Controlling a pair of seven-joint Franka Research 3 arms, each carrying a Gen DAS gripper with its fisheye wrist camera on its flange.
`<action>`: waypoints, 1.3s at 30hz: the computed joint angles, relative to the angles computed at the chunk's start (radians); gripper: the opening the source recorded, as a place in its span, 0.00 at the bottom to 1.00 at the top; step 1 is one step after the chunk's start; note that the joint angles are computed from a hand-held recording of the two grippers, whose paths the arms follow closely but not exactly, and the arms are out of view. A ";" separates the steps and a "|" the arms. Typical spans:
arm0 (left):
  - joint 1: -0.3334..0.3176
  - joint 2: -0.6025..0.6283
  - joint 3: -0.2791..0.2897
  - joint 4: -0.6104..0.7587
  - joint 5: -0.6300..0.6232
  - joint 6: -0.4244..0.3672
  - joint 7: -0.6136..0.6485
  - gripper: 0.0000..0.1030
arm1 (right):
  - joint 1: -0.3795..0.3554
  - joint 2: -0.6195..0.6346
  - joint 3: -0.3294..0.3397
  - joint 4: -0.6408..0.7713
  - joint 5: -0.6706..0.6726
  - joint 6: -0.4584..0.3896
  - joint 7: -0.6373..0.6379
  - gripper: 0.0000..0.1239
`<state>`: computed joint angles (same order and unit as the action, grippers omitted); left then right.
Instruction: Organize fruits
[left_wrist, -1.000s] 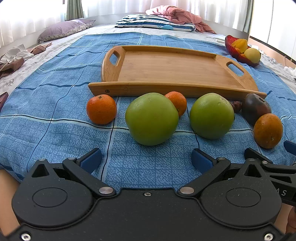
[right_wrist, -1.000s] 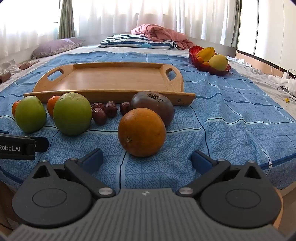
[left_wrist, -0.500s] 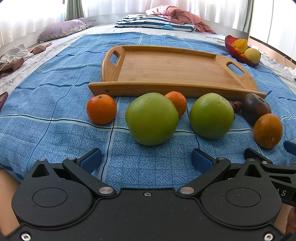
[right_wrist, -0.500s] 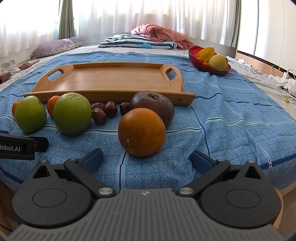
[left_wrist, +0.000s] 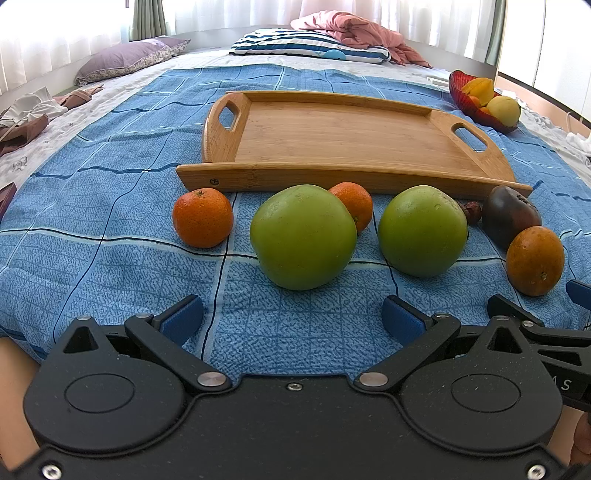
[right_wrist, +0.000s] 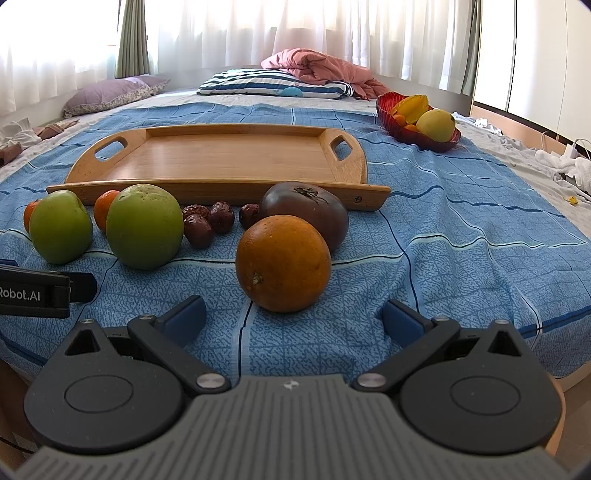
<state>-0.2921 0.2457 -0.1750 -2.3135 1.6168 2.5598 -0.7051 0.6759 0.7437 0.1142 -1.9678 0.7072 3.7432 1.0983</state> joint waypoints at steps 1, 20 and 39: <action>0.000 -0.001 0.000 -0.001 0.000 0.000 0.000 1.00 | -0.001 0.000 0.000 0.000 -0.001 0.000 0.001 0.83; 0.000 -0.001 0.000 -0.001 -0.001 0.000 0.001 1.00 | 0.001 -0.001 -0.001 -0.002 -0.001 0.000 0.001 0.83; -0.011 0.020 0.000 0.018 -0.030 -0.025 0.020 1.00 | -0.005 -0.001 0.005 -0.002 -0.006 0.002 0.008 0.83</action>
<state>-0.3031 0.2655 -0.1746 -2.2952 1.5865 2.5346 -0.6855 0.6710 0.7426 0.1188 -1.9696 0.7013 3.7451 1.1063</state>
